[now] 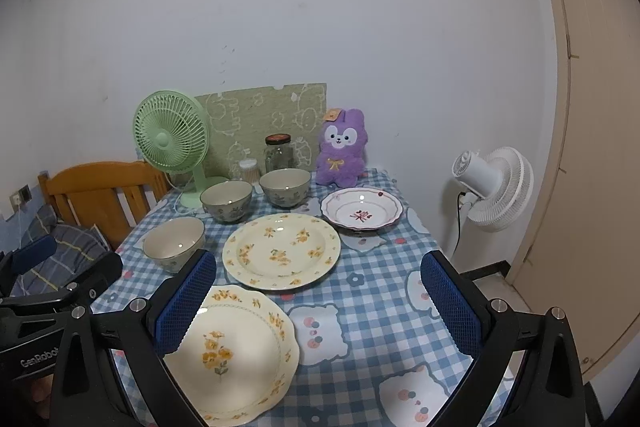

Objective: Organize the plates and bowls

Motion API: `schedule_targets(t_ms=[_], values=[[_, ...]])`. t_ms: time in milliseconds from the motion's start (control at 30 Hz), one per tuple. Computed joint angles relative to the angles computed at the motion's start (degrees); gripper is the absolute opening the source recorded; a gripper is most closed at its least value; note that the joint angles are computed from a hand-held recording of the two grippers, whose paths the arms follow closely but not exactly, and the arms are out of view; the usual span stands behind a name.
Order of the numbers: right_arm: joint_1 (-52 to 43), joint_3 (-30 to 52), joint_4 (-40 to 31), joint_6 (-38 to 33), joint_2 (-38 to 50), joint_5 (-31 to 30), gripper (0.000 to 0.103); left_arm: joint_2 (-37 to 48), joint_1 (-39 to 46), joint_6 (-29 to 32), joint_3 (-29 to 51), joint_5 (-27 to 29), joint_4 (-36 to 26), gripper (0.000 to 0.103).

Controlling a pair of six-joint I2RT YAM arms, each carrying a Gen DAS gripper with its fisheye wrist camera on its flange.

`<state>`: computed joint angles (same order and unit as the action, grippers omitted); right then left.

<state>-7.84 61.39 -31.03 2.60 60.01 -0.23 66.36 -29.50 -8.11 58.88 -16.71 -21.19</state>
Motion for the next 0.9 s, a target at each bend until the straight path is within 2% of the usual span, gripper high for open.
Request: schedule_targets(t_ms=[900], values=[[1.04,-0.07,0.45,1.16,1.05,0.0,0.103,1.03,0.76,-0.19,-1.57,0.21,1.79,0.1]])
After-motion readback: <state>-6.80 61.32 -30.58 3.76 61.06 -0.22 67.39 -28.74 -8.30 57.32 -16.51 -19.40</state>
